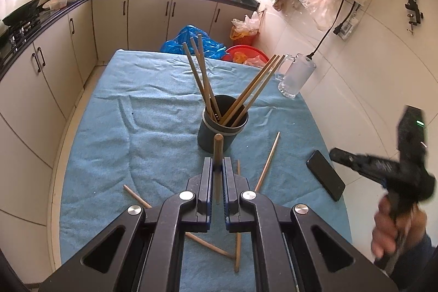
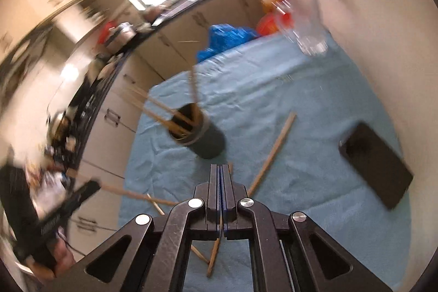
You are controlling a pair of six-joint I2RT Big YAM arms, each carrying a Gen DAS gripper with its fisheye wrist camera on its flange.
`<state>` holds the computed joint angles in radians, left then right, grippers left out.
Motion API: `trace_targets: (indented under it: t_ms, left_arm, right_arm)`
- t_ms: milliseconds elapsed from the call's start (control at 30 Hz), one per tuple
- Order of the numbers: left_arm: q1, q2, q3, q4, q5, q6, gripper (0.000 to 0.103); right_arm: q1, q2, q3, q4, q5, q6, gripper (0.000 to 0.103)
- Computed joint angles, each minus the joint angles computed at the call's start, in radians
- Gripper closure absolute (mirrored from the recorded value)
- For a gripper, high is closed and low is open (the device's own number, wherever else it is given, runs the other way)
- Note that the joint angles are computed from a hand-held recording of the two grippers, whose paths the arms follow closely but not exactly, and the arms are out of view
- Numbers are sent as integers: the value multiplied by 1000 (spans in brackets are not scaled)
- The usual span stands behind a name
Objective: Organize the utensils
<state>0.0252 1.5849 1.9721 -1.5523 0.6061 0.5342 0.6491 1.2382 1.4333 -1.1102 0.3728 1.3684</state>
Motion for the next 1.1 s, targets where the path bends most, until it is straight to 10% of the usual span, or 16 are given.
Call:
trace_targets:
  t_ms: [500,1100]
  left_arm:
    - [24,35,43,-16,-30,2,97]
    - [20,58,64,-18,-47,-7,97]
  right_arm:
    - [-332,155,-91,42,-329,-45,85]
    - [-327,325,50,-137,-249,-165,95]
